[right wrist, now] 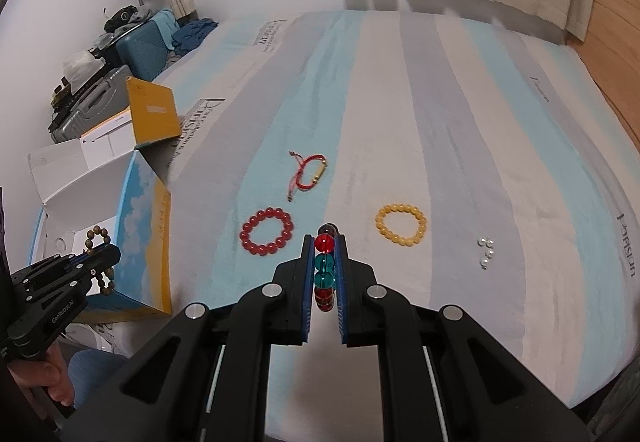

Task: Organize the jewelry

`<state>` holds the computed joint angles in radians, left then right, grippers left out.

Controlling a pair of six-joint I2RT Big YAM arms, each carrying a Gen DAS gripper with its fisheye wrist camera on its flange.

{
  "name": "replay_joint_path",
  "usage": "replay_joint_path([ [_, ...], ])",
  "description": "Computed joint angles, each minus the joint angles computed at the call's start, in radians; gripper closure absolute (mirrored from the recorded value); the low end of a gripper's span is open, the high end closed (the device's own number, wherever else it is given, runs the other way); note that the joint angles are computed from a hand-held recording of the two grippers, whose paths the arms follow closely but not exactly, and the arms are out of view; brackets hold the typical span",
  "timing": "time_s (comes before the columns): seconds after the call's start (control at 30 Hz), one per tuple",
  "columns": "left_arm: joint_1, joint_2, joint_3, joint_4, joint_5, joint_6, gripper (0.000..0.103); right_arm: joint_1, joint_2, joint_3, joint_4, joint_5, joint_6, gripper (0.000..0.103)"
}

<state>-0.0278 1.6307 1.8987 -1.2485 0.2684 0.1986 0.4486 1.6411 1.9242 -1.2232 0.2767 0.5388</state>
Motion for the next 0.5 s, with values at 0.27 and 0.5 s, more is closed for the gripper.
replay_joint_path([
  [0.27, 0.053, 0.024, 0.047, -0.012, 0.012, 0.008, 0.096, 0.03, 0.078, 0.116, -0.029, 0.002, -0.02, 0.094],
  [0.5, 0.107, 0.038, 0.065, -0.019, 0.019, 0.01, 0.096, 0.061, 0.163, 0.235, -0.062, 0.001, -0.042, 0.094],
])
